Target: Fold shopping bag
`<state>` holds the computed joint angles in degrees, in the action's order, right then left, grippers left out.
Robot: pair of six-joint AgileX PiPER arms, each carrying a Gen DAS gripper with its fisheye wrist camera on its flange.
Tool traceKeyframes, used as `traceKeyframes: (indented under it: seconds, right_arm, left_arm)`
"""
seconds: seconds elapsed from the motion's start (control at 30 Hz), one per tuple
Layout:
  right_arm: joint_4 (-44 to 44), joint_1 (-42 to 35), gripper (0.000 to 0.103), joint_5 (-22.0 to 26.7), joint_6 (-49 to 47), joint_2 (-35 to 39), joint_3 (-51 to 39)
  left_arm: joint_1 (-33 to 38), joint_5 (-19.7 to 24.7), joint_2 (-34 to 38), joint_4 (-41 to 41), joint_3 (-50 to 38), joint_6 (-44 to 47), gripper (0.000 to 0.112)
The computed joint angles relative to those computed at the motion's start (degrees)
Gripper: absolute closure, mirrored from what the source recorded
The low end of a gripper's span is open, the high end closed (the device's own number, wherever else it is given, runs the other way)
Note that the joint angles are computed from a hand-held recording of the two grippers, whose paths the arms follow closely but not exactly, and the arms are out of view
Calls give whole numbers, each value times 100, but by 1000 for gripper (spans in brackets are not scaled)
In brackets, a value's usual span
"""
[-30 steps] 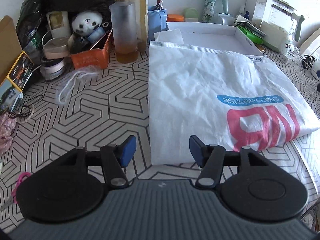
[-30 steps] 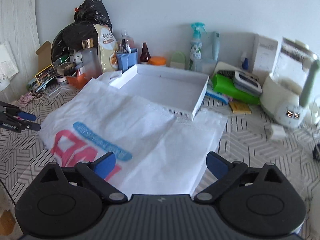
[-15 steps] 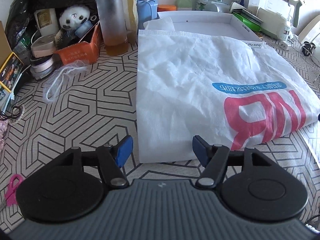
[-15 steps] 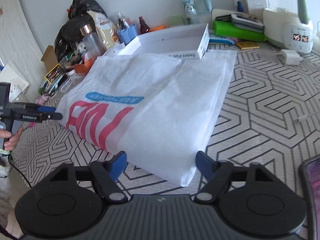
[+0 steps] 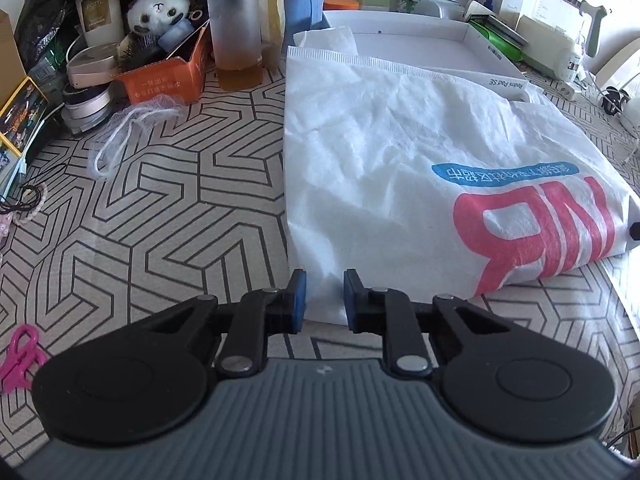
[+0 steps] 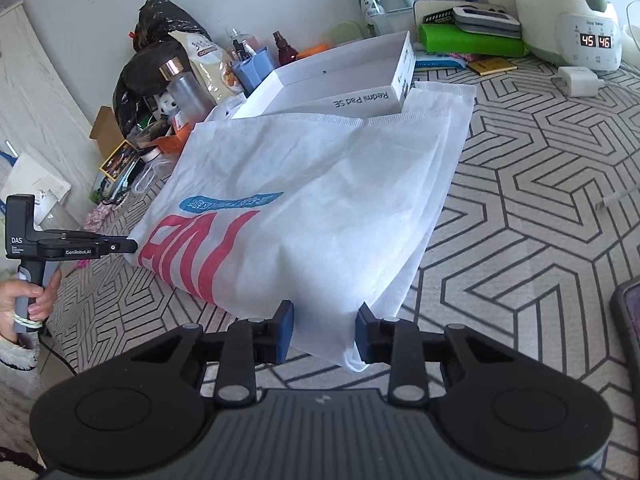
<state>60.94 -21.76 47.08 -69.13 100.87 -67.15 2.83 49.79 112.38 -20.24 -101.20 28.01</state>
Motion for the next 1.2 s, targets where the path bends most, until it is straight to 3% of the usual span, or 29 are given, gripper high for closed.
traceKeyframes:
  seconds: [0.17,0.23,0.37,0.43,0.53,0.63,0.73,0.87,0.93,1.0,1.07,1.13,1.2]
  right_arm:
    - [-108,-571,71,906,-28,-451,668]
    - [71,-592,66,591,-220,-762,976]
    - [954,-460,35,-360,-1294,-1546,1739]
    - [1616,-366,33,-567,-2229,-1981,2182]
    - [2265,-93,32,-534,-3441,-2460,2720]
    - [2247,368,33,-254,-3784,-2389,2780]
    - [2068,1293,38,-254,-3452,-1989,2486]
    - [2537,2185,38,-1067,-3768,-1730,2379]
    - [2260,2368,36,-1347,-3441,-1407,2100]
    - [1938,2463,36,-1594,-3053,-1101,1959]
    - [2333,2466,30,-1651,-3458,-1096,2105]
    - [2466,2556,30,-1847,-3520,-1220,2250]
    - [2834,2828,30,-2135,-3940,-1388,2361]
  left_arm:
    - [362,-261,-1298,-383,1717,423,94]
    - [489,-180,-1591,-441,1879,371,94]
    - [465,-415,-1895,-532,1913,434,86]
    - [270,-870,-2137,-385,2232,354,66]
    - [95,-875,-2150,-71,2430,44,64]
    - [81,-850,-2053,-169,2500,47,64]
    - [-66,-1138,-1971,-34,2591,-112,64]
    - [-283,-1530,-1918,568,2690,-661,64]
    - [-246,-1573,-1870,571,2666,-680,61]
    - [-102,-1503,-1809,244,2626,-473,59]
    - [101,-1363,-1734,-275,2593,-140,59]
    - [384,-1039,-1588,-1042,2513,303,59]
    - [543,-986,-1607,-1484,2568,579,58]
